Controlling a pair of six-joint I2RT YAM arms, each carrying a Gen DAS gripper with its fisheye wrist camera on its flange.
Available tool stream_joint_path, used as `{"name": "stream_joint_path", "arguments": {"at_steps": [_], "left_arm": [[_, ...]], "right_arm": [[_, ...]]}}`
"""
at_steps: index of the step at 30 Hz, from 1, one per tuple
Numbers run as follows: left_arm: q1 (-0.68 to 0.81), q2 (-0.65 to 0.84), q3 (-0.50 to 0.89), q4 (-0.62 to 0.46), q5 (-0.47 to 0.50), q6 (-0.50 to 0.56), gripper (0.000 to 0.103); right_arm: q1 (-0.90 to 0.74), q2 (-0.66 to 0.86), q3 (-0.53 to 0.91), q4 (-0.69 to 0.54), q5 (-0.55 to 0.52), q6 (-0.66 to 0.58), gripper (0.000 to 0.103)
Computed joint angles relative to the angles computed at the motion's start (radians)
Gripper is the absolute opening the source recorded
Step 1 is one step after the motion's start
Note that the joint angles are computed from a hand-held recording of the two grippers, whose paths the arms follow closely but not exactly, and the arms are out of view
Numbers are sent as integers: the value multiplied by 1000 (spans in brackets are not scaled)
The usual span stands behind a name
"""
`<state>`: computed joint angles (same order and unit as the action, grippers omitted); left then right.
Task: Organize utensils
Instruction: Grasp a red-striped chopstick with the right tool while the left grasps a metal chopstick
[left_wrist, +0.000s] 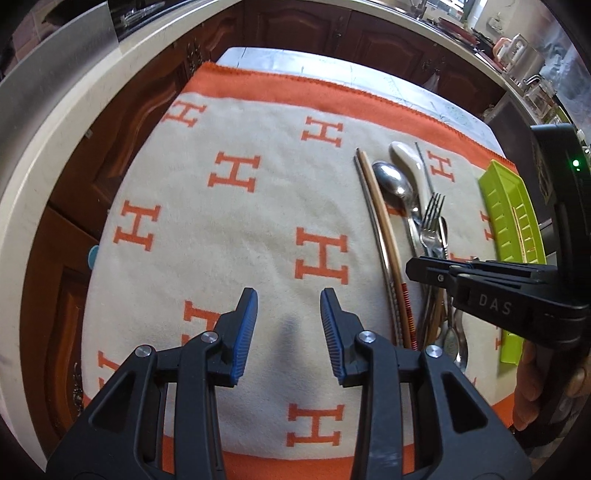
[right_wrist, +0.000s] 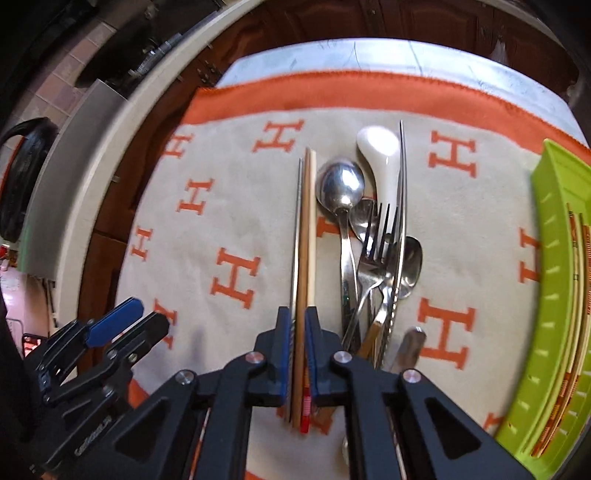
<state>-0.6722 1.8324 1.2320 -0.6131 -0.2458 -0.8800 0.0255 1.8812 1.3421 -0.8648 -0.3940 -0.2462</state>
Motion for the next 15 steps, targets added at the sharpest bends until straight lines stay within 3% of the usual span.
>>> {"name": "stream_joint_path", "arguments": {"at_steps": [15], "left_arm": [[16,27,-7,39,39,11,32]], "right_arm": [[48,120,85,-23,94,-33,3]]}}
